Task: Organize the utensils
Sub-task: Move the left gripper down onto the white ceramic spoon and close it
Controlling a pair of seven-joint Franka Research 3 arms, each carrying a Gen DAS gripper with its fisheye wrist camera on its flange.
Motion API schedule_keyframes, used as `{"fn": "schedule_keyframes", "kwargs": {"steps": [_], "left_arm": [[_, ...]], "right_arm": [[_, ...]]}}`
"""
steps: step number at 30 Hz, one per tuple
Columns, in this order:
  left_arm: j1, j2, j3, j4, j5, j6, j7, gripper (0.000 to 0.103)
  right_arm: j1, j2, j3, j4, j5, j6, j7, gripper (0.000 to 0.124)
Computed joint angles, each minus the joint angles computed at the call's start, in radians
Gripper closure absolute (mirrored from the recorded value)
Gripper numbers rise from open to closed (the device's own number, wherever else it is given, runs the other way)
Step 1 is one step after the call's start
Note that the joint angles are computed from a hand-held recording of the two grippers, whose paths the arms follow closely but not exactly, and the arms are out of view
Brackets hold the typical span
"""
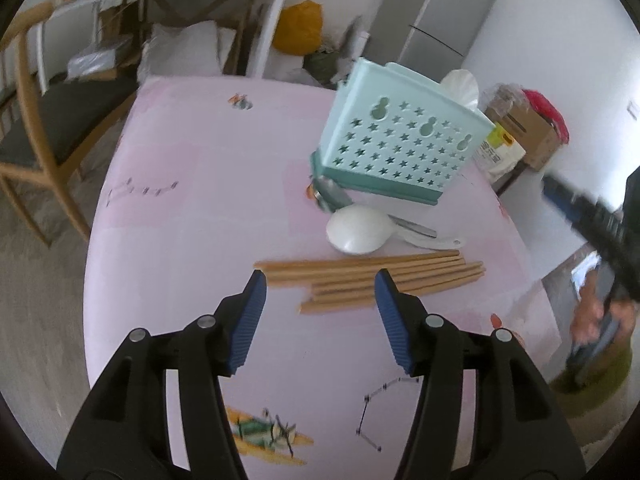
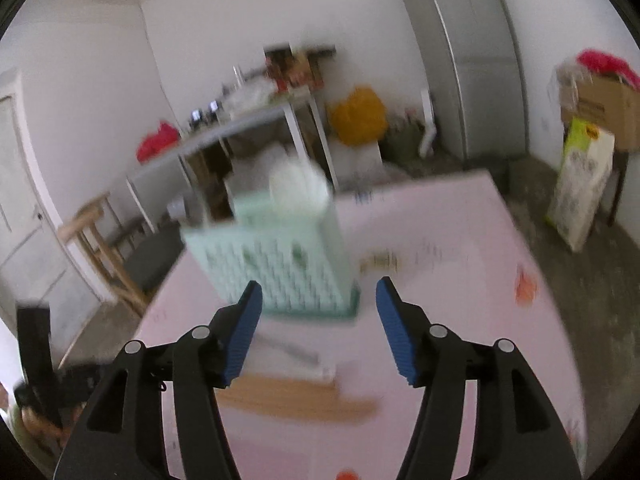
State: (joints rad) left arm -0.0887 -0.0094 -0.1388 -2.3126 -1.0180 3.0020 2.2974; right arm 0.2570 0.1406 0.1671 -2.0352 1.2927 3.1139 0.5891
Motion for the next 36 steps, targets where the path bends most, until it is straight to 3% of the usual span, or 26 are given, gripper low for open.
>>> {"fn": "schedule_keyframes", "kwargs": {"steps": [3,6,9,11,17,22,30,36], "left_arm": [[-0.003,0.042,-0.014,0.040,0.086,0.037,0.000,0.050],[0.000,0.096,-0.032,0.080,0.280,0.079,-0.063,0.050],[-0.053,0.150,0.029,0.110,0.571,0.099,-0.223,0.051],[-0.118,0.183,0.107,0.135,0.761,0.080,-0.337,0.053],[-0.141,0.235,0.144,0.194,1.004,-0.023,-0.460,0.053],[-0.121,0.269,0.127,0.229,1.133,-0.045,-0.518,0.054],[-0.033,0.279,0.047,0.239,1.246,-0.022,-0.573,0.069],[0.091,0.278,-0.075,0.245,1.181,0.005,-0.538,0.083]], "right_arm": [[0.017,0.006,-0.012,-0.040,-0.094,-0.029,0.128,0.066],[0.008,0.020,-0.001,-0.036,-0.084,-0.062,0.146,0.066],[0.001,0.033,0.007,-0.022,-0.070,-0.092,0.133,0.066],[-0.001,0.040,0.012,-0.012,-0.058,-0.096,0.109,0.066],[-0.002,0.045,0.012,-0.002,-0.021,-0.111,0.074,0.066],[-0.007,0.055,0.005,0.006,-0.004,-0.138,0.074,0.066],[-0.010,0.056,0.003,0.008,0.026,-0.146,0.047,0.066],[-0.013,0.061,-0.003,0.012,0.050,-0.158,0.034,0.066]]}}
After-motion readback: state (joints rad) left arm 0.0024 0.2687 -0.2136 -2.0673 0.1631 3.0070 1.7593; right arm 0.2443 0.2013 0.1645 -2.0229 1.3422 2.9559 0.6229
